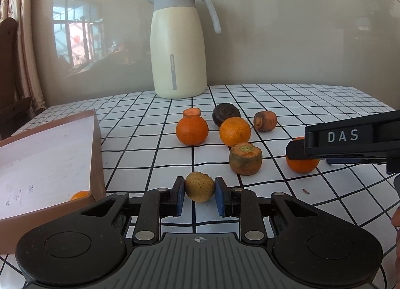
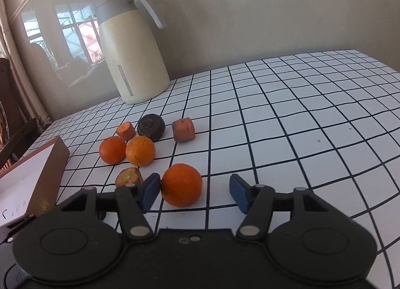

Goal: Organize fruits
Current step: 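Grasp a small brown round fruit with the left tool while the right tool grasps an orange, then carry the brown fruit and orange over the box and open both tools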

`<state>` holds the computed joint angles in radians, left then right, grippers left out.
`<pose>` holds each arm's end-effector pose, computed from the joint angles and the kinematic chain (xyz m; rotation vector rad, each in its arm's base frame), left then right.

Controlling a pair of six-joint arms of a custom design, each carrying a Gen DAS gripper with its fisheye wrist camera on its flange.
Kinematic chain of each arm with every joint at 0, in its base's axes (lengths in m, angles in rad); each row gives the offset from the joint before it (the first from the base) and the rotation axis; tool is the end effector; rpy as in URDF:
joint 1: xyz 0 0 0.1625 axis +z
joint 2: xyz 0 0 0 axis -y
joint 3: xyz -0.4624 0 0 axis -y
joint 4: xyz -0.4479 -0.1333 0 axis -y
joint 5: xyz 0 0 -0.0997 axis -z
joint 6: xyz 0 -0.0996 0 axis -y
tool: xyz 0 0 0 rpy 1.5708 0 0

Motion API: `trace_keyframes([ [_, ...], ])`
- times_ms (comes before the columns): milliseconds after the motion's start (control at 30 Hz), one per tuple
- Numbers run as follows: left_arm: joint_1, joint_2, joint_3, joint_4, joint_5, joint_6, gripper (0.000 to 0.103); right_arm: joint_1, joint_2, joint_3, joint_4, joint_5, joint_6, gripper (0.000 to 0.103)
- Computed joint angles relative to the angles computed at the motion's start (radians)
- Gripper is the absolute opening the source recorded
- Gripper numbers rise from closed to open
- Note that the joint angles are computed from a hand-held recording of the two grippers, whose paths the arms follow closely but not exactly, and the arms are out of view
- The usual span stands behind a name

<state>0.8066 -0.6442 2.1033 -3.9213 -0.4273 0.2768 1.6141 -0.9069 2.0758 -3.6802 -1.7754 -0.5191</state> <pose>-0.1943 -0.5263 0.0467 0.4455 1.9714 -1.1956 0.1388 -0.5922 0.1375 0.5653 -2.4243 1.1679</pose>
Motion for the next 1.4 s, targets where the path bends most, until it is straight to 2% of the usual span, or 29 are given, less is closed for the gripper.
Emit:
trace_keyframes([
  [33,0.000,-0.001,0.002,0.001,-0.001,-0.001,0.026,0.003,0.005,-0.002,-0.004,-0.003,-0.004,0.045],
  [100,0.002,-0.005,0.004,0.004,-0.006,-0.006,0.026,0.003,0.007,-0.003,0.003,0.006,-0.008,0.029],
  [267,0.003,-0.005,0.002,0.008,-0.006,-0.007,0.026,0.011,0.016,-0.001,-0.015,-0.004,-0.053,0.029],
  [700,0.000,-0.028,0.028,0.038,-0.028,-0.071,0.026,0.002,-0.038,0.067,-0.076,0.009,-0.125,0.029],
  [1000,-0.028,-0.046,0.070,-0.004,-0.038,-0.044,0.026,0.002,-0.078,0.124,-0.093,0.029,-0.177,0.029],
  [1133,-0.047,-0.057,0.091,-0.060,-0.034,0.004,0.026,0.008,-0.095,0.148,-0.119,0.053,-0.187,0.029],
  [1400,-0.067,-0.096,0.135,-0.104,-0.023,0.032,0.026,0.027,-0.095,0.175,-0.155,0.082,-0.222,0.029],
])
